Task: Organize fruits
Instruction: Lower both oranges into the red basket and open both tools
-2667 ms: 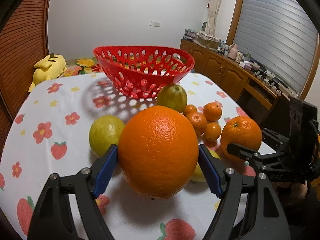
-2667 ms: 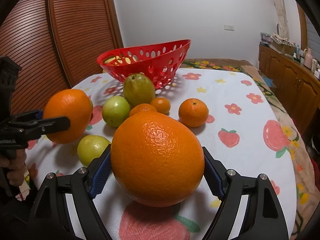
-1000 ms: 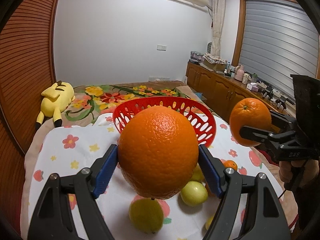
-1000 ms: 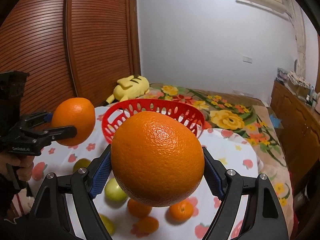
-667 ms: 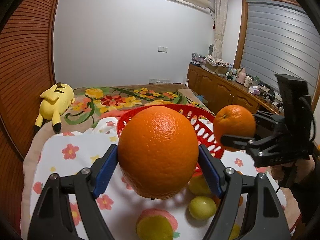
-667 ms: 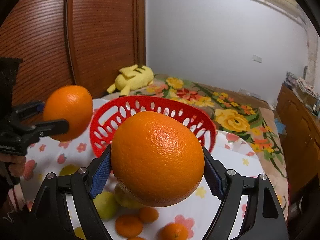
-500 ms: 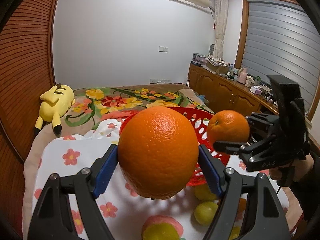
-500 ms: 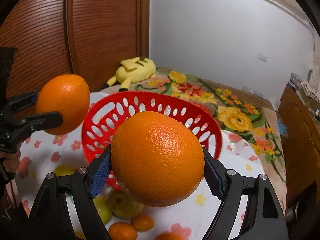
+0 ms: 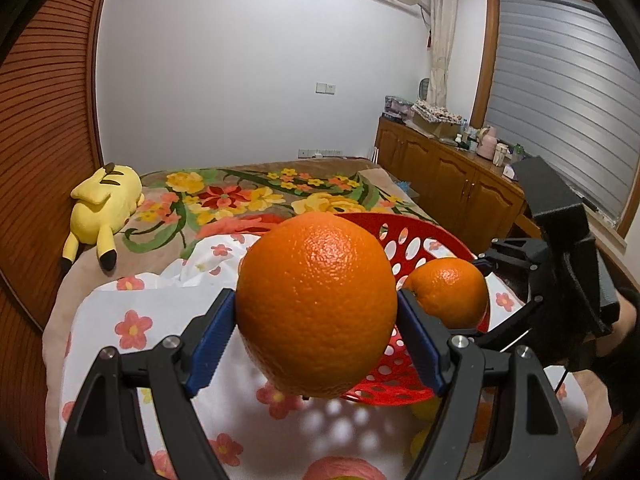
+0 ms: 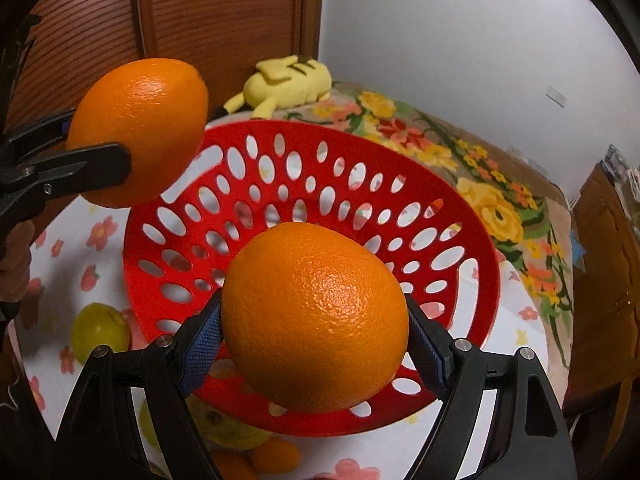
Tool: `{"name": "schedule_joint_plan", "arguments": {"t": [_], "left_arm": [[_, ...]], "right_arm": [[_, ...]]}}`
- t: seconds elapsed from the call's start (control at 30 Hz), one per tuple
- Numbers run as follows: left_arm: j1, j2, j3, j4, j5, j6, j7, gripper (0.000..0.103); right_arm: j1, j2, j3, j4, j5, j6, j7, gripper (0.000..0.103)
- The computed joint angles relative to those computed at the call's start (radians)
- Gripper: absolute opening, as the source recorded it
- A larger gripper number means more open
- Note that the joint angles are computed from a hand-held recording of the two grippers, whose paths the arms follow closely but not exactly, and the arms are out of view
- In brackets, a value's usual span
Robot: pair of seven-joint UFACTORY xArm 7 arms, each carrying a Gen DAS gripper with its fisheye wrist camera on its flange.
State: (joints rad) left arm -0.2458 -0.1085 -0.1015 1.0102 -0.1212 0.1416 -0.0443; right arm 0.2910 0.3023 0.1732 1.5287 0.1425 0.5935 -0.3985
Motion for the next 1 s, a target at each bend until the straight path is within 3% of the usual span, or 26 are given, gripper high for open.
{"name": "schedule_joint_plan", "arguments": {"t": [0.43,0.73,1.0], "left_arm": [[0.007,0.034,-0.002,0.022,0.014,0.001,0.002,0.078],[0.011,0.041,-0.002,0.024,0.021,-0.003,0.002,0.078],[0.011,0.048,-0.003,0.029,0.019,0.001,0.009,0.078]], "right_arm": [[0.029,0.058,-0.026,0.091,-0.098,0.124,0.052,0.084],[0.035,0.085,-0.029,0.119,-0.118,0.126,0.077,0.085],[0.012,0.041,-0.021,0.086,-0.082,0.044,0.081,0.089]]}}
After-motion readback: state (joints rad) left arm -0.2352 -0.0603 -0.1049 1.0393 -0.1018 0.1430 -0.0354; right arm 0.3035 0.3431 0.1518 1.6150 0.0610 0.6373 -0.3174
